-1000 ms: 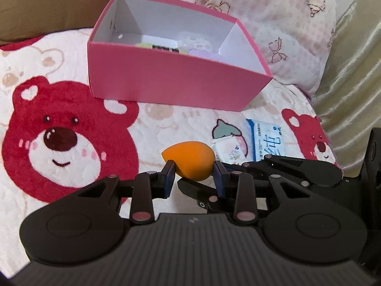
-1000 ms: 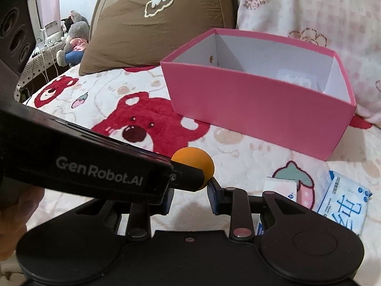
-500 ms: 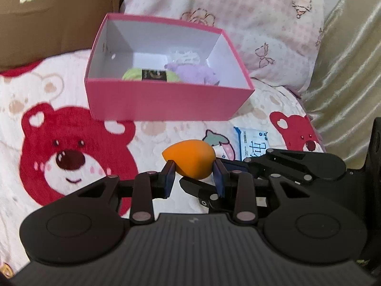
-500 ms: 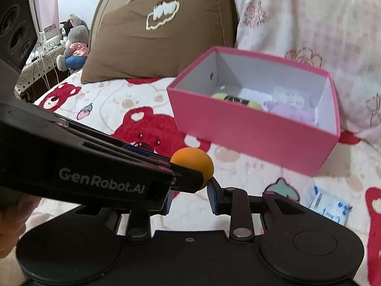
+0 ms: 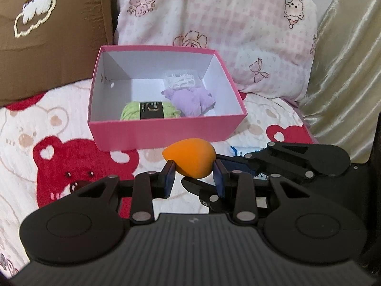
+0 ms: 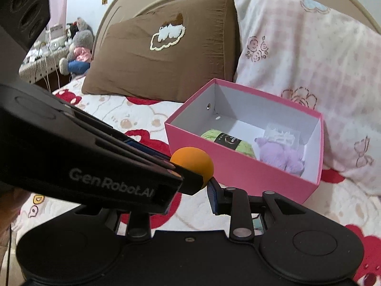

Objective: Organize objects
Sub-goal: 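Lift the orange sponge with the left gripper and lower it into the pink box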

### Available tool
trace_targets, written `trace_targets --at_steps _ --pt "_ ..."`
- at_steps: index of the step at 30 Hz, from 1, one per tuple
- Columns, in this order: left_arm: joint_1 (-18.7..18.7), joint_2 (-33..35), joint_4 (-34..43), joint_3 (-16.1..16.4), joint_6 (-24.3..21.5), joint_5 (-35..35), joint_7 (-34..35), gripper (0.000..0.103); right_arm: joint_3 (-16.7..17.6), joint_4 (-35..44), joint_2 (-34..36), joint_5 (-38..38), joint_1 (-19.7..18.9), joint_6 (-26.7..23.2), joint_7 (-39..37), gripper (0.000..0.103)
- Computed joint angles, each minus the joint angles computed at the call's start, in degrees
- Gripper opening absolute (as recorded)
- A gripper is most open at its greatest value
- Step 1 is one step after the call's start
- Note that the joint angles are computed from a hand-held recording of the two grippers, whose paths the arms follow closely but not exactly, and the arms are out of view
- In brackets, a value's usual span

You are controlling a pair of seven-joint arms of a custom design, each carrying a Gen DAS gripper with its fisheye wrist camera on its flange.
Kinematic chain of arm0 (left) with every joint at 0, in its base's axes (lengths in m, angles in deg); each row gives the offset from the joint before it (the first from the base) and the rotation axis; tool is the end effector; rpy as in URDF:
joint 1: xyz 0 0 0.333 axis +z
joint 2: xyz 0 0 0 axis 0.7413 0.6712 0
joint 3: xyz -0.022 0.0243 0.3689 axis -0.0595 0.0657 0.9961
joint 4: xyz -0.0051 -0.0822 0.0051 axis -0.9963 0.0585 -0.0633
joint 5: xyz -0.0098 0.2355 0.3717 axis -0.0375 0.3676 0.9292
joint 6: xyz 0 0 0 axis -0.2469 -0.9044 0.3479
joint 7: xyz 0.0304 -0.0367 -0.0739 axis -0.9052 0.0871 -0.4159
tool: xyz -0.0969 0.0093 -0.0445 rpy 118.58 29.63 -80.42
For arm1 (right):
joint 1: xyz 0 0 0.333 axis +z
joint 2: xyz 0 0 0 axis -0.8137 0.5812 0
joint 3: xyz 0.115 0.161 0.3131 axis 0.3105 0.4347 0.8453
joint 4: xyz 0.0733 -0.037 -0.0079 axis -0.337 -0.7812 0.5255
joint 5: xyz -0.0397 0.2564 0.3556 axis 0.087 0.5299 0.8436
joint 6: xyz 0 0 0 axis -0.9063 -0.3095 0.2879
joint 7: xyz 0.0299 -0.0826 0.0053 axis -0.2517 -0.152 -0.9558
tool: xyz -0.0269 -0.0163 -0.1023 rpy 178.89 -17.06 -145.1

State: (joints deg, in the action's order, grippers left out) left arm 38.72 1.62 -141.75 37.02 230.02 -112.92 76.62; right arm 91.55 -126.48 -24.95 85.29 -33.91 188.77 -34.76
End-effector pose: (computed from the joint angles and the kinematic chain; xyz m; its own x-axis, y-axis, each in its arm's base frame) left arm 0.5843 -0.1640 0.5239 -0.2955 -0.9224 0.2487 -0.7744 0.0788 -0.6277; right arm 0.5925 0.3280 0.5206 0.7378 -0.6749 0.0092 -0.4371 -0.4881 -0.7554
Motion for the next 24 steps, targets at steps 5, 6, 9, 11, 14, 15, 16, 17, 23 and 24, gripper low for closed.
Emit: trace_targets --at_steps 5,6,9,11,14,15,16,17,23,24 --pt "0.51 1.55 2.85 -0.28 -1.32 3.27 -2.04 0.033 -0.04 1.27 0.59 -1.45 -0.15 0.43 -0.55 0.035" --pt "0.62 1.84 3.33 -0.38 -1.35 3.97 -2.39 0.032 0.07 1.48 0.75 -1.26 -0.29 0.63 -0.77 0.035" --pt "0.97 3.01 5.20 -0.65 -1.65 5.66 -3.50 0.032 0.19 3.26 1.81 -1.18 -0.74 -0.10 -0.38 0.035" --pt "1.32 3.80 6.56 -0.75 -2.28 5.73 -3.61 0.032 0.23 4.71 2.72 -1.48 -1.08 -0.90 -0.01 0.035" --pt "1.95 4.98 8.76 -0.91 -3.58 5.77 -3.88 0.032 0.15 6.71 3.96 -3.43 -1.25 -1.70 0.89 0.035" --pt "2.12 5.37 9.50 -0.99 -3.88 6.13 -4.34 0.032 0.17 7.36 4.35 -4.22 -1.27 -1.86 1.13 0.035" --pt "2.31 5.81 10.29 -1.06 -4.16 6.40 -4.62 0.032 0.28 8.04 4.73 -4.70 -1.46 -2.23 1.10 0.035" --pt "2.50 6.36 11.24 -1.12 -4.45 6.83 -4.94 0.032 0.40 8.92 5.21 -5.15 -1.64 -2.73 1.06 0.035" --pt "3.27 10.95 17.48 -1.58 -5.95 11.71 -8.64 0.032 0.69 15.51 9.28 -8.26 -2.43 -5.15 2.31 0.035" --pt "3.52 12.18 18.98 -1.72 -6.69 11.97 -9.08 0.032 0.75 17.05 10.31 -8.49 -2.68 -6.05 2.87 0.035"
